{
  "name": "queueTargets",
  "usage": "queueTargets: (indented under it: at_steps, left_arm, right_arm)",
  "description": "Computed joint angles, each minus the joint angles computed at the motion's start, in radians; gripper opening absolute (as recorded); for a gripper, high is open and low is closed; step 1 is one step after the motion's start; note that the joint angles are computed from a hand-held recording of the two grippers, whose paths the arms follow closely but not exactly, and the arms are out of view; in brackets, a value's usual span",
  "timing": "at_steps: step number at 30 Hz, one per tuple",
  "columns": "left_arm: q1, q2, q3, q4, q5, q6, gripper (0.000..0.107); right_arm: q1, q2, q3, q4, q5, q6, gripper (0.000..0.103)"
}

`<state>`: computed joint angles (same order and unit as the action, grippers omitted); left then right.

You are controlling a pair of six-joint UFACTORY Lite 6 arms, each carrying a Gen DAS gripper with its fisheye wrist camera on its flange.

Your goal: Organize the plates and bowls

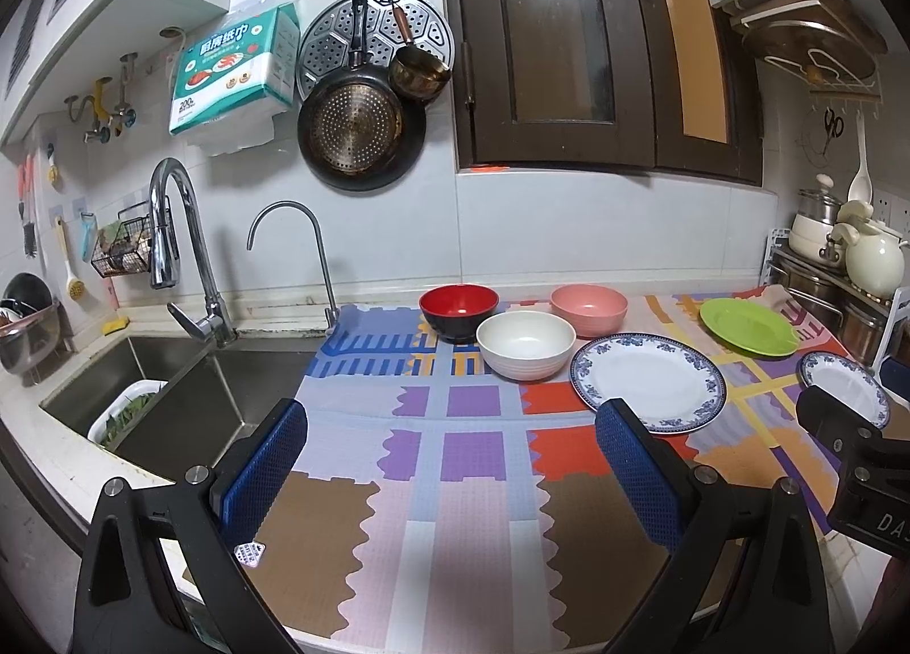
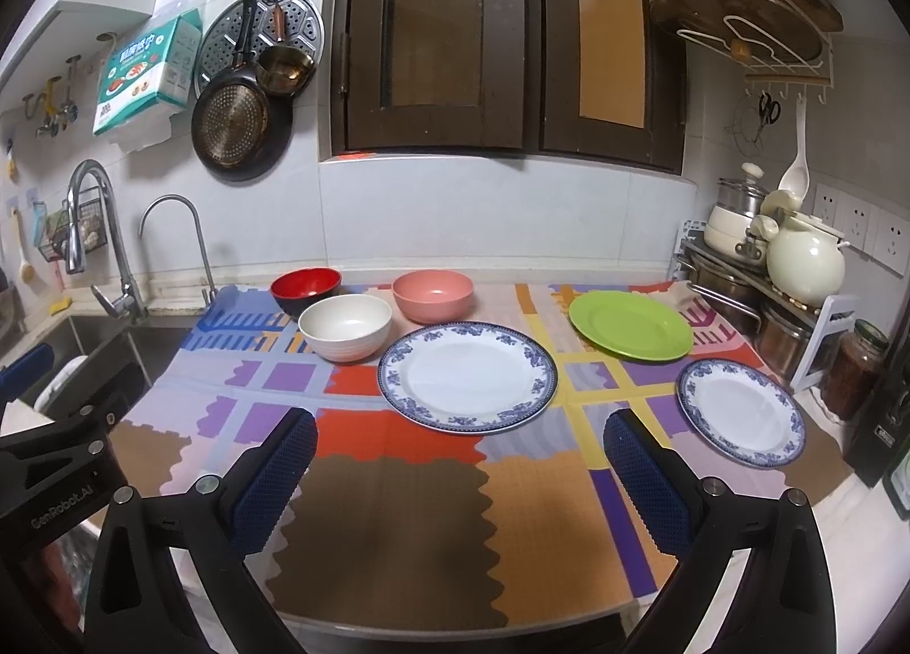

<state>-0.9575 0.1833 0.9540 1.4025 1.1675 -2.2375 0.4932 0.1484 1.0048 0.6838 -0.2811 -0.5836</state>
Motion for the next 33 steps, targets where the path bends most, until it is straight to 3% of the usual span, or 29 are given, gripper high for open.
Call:
queueTargets:
  at_steps: [15,33]
  left_arm:
    - [0.010,0.001,-0.001,0.005,-0.012,0.002,0.103]
    - [0.167,-0.029,-0.089,0.148,-0.239,-0.012,0.103]
  right_arm:
    - [-0.004,0.014,0.014,0.000,0.007,-0.002,0.102]
    - [0.047,0.144,0.105,0.246,-0.014,-0.160,0.102]
